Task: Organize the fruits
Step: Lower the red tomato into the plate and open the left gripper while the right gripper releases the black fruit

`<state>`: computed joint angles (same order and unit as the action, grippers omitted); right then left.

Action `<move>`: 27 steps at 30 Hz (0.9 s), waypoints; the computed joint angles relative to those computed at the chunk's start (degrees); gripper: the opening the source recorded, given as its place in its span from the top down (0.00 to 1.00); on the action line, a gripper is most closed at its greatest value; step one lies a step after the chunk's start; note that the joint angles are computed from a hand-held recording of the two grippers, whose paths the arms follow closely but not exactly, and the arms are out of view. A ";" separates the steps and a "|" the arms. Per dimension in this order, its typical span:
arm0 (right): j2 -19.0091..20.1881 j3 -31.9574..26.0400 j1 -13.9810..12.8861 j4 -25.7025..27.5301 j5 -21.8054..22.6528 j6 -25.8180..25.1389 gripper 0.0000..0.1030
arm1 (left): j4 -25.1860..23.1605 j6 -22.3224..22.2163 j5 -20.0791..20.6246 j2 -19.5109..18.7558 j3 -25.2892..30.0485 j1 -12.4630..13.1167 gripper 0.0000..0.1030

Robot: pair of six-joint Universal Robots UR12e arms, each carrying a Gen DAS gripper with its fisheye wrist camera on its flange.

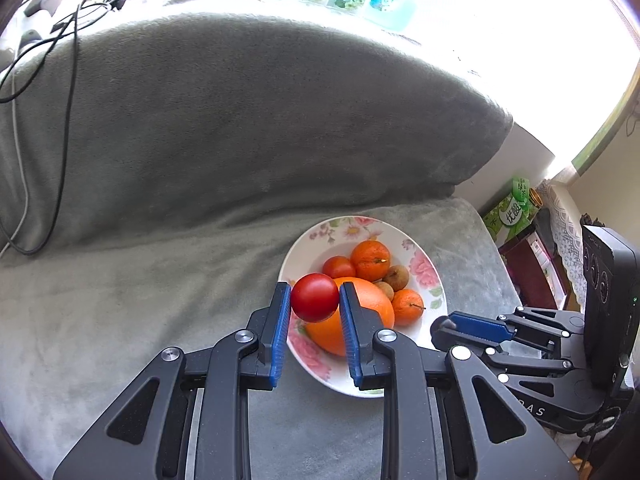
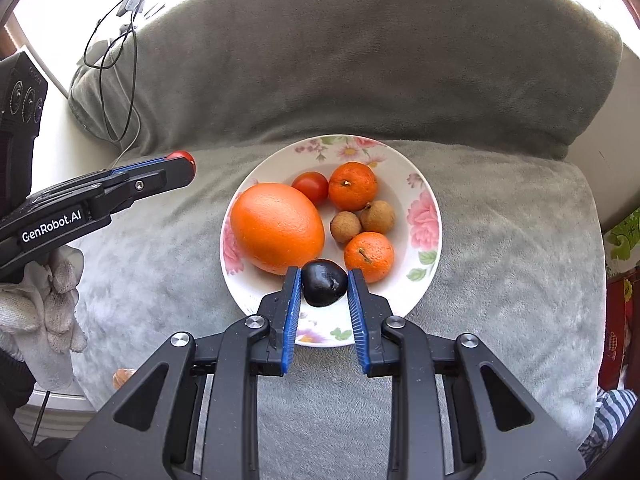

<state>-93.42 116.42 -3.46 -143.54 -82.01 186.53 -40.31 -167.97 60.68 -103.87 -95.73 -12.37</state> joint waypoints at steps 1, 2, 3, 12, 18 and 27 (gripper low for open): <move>-0.09 0.13 -0.12 0.05 0.12 0.14 0.76 | -0.25 0.11 -0.12 -0.19 0.28 -0.18 0.78; -0.21 0.30 -0.23 0.11 0.21 0.27 0.76 | -0.47 0.14 -0.19 -0.39 0.56 -0.36 0.78; -0.30 0.45 -0.32 0.12 0.32 0.36 0.76 | -0.68 0.19 -0.32 -0.53 0.80 -0.48 0.78; -0.45 0.99 -0.79 0.25 1.15 0.54 0.76 | -3.07 1.74 -0.55 -1.73 2.79 -2.00 0.78; 0.22 0.60 -0.47 -0.29 0.93 0.08 0.76 | -4.14 2.78 -0.56 -2.28 3.83 -2.80 0.78; 1.27 -0.28 -0.09 -0.24 1.26 -0.55 0.76 | -5.92 3.45 -0.58 -2.94 5.02 -3.20 0.78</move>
<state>-92.14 116.14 -3.55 -143.78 -80.75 185.99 -46.22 -164.51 60.10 -106.82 -90.70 -15.57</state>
